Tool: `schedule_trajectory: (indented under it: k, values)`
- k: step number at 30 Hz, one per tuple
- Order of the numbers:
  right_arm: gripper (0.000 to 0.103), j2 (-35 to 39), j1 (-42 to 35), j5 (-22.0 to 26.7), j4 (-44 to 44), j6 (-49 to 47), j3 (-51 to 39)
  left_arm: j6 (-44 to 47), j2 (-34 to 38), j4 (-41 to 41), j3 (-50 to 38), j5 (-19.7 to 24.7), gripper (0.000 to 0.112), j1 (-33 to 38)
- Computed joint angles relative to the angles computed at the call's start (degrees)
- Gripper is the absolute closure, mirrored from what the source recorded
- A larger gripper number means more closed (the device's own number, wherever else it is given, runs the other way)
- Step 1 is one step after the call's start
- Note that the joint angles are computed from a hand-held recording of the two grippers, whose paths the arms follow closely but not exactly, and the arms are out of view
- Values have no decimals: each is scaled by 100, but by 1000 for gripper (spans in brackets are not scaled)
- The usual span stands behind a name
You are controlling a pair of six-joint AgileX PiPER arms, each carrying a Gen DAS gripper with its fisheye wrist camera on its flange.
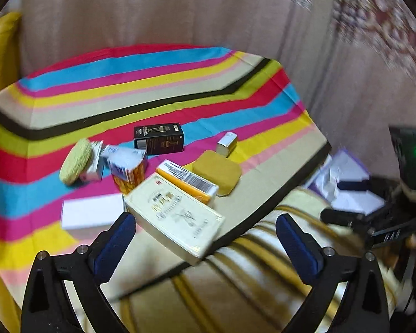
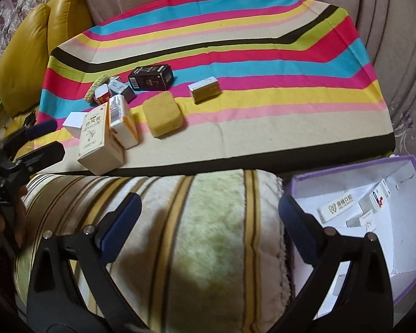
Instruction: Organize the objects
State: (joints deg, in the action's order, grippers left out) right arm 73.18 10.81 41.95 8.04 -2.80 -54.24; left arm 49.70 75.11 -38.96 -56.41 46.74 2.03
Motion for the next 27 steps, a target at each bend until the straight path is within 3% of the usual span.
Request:
schedule_trajectory:
  k: [5, 11, 15, 18, 20, 23, 27]
  values:
    - [3, 162, 221, -35, -243, 313, -89, 776, 703, 214, -582, 410, 9, 37]
    - [3, 340, 301, -17, -373, 471, -188, 1000, 1299, 569, -987, 546, 9, -107]
    - [3, 467, 316, -10, -391, 524, -261, 979, 1425, 940, -1013, 288, 9, -323]
    - [3, 554, 366, -16, -441, 582, -320, 1066, 1560, 799, -1202, 466, 9, -257]
    - [3, 624, 399, -19, -472, 609, -377, 1085, 1574, 894, -1212, 350, 9, -272]
    - [3, 701, 453, -25, -520, 632, -442, 1179, 1720, 734, -1367, 619, 9, -139]
    - [3, 814, 504, -29, -527, 611, -512, 1281, 1667, 982, -1328, 553, 9, -261]
